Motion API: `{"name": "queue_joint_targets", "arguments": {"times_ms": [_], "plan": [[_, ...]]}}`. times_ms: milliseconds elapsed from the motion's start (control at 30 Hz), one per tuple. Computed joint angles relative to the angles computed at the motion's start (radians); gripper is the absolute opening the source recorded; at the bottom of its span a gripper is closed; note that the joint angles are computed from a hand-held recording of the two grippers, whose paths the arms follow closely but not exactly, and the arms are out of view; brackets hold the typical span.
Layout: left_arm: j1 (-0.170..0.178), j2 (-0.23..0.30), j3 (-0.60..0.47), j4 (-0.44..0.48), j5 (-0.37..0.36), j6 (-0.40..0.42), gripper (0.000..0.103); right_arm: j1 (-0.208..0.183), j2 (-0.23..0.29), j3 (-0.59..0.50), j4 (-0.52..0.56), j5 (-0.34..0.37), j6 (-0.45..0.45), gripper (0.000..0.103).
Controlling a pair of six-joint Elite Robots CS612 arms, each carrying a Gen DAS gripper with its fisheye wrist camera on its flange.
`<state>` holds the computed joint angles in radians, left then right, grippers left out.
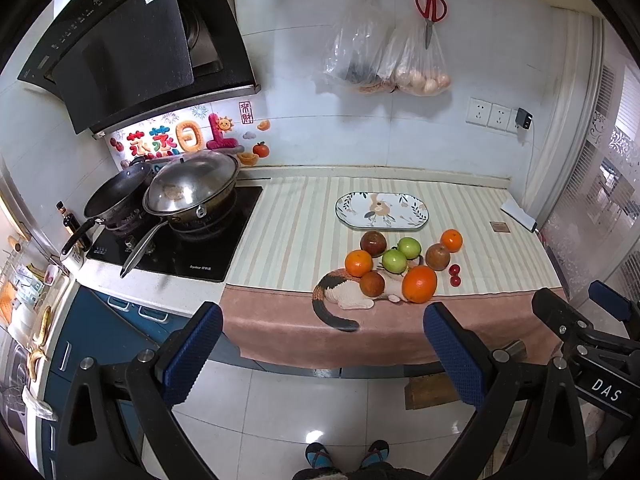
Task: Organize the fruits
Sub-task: 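Grasp a tangerine with the left gripper while the right gripper grasps a large orange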
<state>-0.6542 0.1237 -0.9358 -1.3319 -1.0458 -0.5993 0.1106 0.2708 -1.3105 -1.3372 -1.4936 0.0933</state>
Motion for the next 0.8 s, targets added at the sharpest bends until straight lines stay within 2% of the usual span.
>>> {"name": "queue_joint_targets", "arguments": {"times_ms": [267,367,600,700,800], "plan": [[0.001,0.0,0.001,-0.006,-0.003,0.001,0.103,0.0,0.0,0.0,-0.003,0.001,0.004,0.103],[0.005,-0.005,0.014,-0.012,-0.005,0.01,0.103,-0.001,-0.001,0.007,-0.007,0.01,0.035,0.103],[0.041,-0.039,0.131,-0.061,-0.011,0.05,0.103,-0.004,-0.011,0.07,-0.029,0.022,0.131,0.103],[0.062,-0.043,0.174,-0.075,-0.056,0.079,0.103,0.001,-0.016,0.115,-0.038,0.001,0.148,0.103],[0.085,-0.071,0.271,-0.099,-0.114,0.095,0.103,0.002,-0.022,0.178,-0.059,-0.007,0.164,0.103]]}}
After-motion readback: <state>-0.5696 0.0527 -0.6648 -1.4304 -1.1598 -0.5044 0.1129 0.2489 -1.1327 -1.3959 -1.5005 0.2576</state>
